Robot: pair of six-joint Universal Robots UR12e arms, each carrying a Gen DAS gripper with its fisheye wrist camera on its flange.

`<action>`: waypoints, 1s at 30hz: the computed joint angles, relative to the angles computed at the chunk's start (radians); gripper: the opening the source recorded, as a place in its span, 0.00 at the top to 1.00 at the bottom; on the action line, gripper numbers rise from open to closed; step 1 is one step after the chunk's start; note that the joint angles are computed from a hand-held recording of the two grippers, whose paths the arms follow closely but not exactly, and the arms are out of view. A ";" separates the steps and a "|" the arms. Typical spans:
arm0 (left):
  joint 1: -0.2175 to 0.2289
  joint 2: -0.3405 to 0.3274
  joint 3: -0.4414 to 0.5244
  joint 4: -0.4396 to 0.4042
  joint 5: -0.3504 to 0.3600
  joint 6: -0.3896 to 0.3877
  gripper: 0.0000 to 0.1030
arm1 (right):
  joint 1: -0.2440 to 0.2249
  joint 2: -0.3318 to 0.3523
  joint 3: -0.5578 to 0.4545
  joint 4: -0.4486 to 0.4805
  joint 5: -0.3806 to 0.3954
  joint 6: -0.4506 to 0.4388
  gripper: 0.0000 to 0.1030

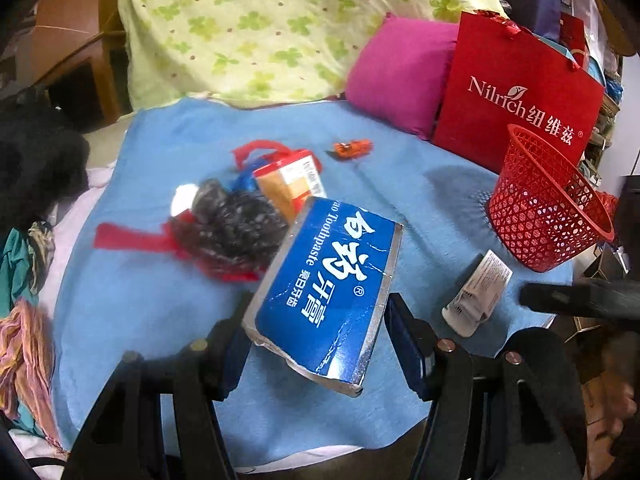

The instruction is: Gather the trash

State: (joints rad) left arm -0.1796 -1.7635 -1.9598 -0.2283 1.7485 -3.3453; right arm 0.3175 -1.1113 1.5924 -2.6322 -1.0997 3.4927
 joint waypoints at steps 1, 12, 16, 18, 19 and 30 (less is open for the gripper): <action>0.002 0.005 -0.008 0.006 0.001 -0.001 0.36 | 0.003 0.015 -0.013 0.002 -0.013 0.031 0.21; 0.032 0.047 -0.068 0.072 -0.040 -0.007 0.36 | 0.086 0.188 -0.264 0.195 -0.339 0.188 0.22; 0.040 0.059 -0.082 0.082 -0.033 -0.019 0.36 | 0.122 0.219 -0.315 0.209 -0.479 0.031 0.55; 0.042 0.065 -0.084 0.081 -0.031 -0.025 0.36 | 0.136 0.225 -0.315 0.169 -0.502 -0.057 0.56; 0.041 0.067 -0.083 0.080 -0.029 -0.025 0.36 | 0.135 0.221 -0.307 0.157 -0.492 -0.076 0.56; -0.012 0.024 0.069 0.058 -0.100 0.058 0.35 | 0.039 0.046 -0.095 -0.288 -0.219 -0.009 0.56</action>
